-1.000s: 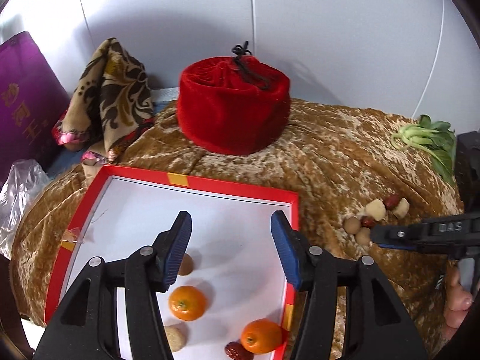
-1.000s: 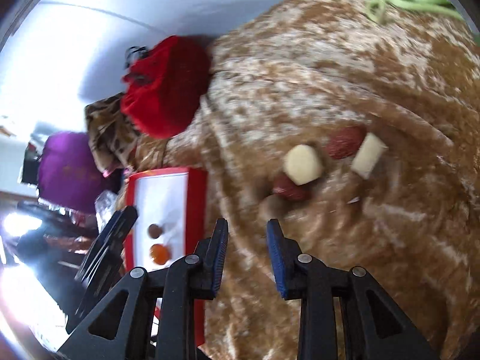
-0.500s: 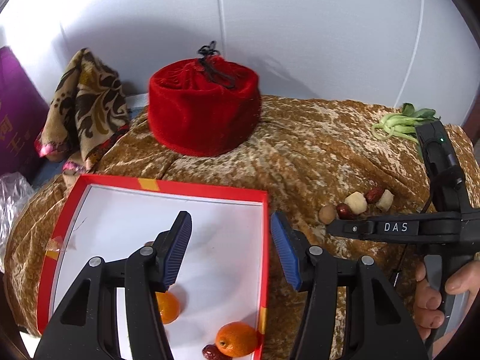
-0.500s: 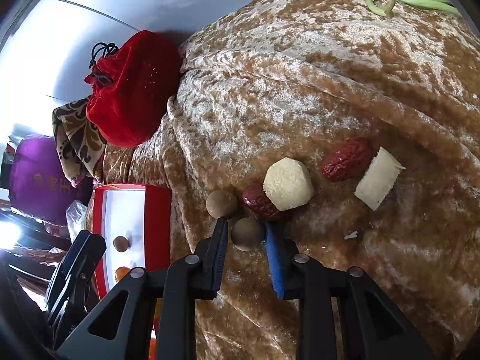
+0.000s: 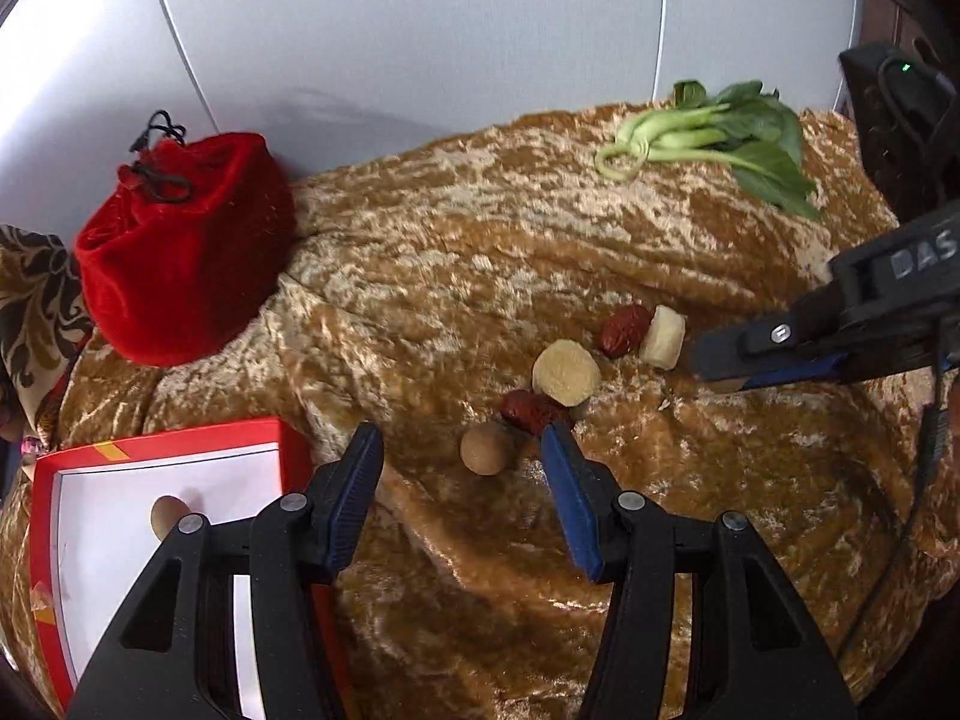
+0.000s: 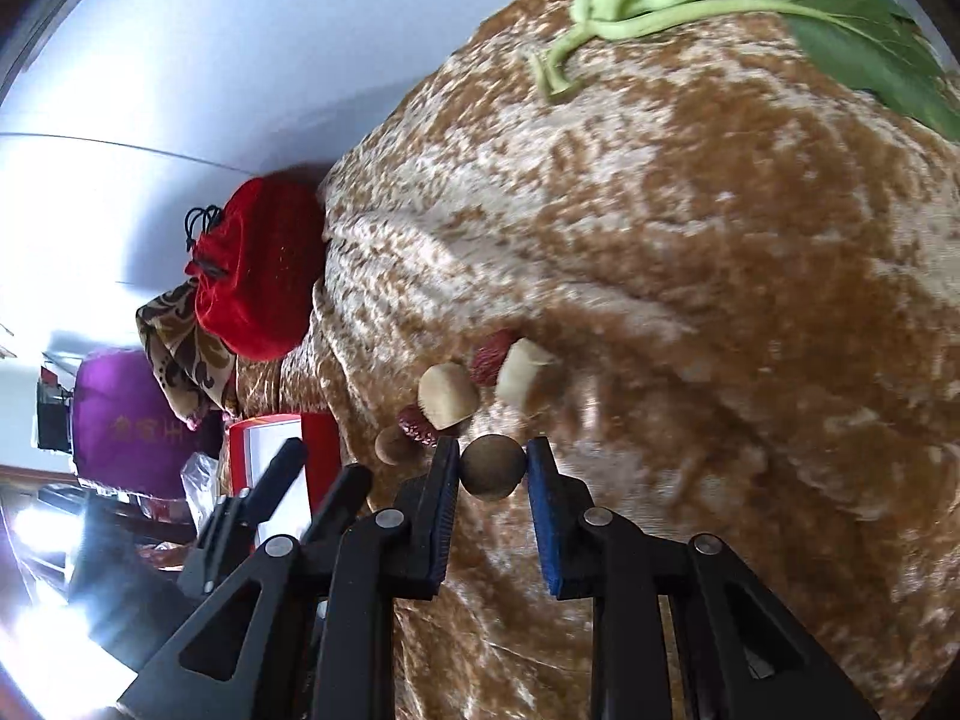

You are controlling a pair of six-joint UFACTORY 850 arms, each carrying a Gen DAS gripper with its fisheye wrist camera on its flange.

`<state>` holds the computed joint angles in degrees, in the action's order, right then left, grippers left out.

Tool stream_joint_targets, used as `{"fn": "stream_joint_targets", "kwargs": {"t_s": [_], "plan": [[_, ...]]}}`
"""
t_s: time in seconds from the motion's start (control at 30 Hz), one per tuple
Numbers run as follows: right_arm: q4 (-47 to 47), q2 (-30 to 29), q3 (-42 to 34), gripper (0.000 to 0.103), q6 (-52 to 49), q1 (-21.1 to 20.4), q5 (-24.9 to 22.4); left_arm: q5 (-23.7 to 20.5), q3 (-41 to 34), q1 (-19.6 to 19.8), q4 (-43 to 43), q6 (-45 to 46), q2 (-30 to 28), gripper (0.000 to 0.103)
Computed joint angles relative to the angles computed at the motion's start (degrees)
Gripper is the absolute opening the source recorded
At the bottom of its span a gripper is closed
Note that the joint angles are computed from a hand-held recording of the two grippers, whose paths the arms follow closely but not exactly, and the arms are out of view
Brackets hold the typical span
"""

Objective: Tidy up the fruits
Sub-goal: 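Grasp a brown round nut with the left tool while the right tool grasps another nut, then carry both brown nuts over the red-framed tray and open both tools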

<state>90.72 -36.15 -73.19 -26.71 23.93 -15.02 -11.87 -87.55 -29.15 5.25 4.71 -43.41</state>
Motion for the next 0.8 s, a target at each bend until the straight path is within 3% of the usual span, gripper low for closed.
{"fn": "stream_joint_targets", "kwargs": {"t_s": [0.13,0.2,0.4,0.53,0.8], "plan": [[0.4,0.7,1.0,0.023,-0.9,-0.6,-1.0,-2.2,-1.9,0.0,-3.1,2.9,-1.8,0.053],[0.3,1.1,1.4,0.023,-1.5,-0.8,-1.4,-2.8,-2.6,-0.3,-0.2,0.4,-2.5,0.049],[-1.0,1.4,2.0,0.023,-0.4,-1.0,-2.2,-5.1,-5.4,-0.3,-3.2,2.9,-4.9,0.036],[-1.0,1.6,2.4,0.023,-0.3,-1.1,-2.1,-6.0,-6.6,0.1,-10.3,9.4,-5.7,0.02],[0.5,1.7,2.4,0.023,-1.3,-0.8,-1.9,-5.2,-5.8,-0.1,-10.0,9.7,-5.0,0.019]]}}
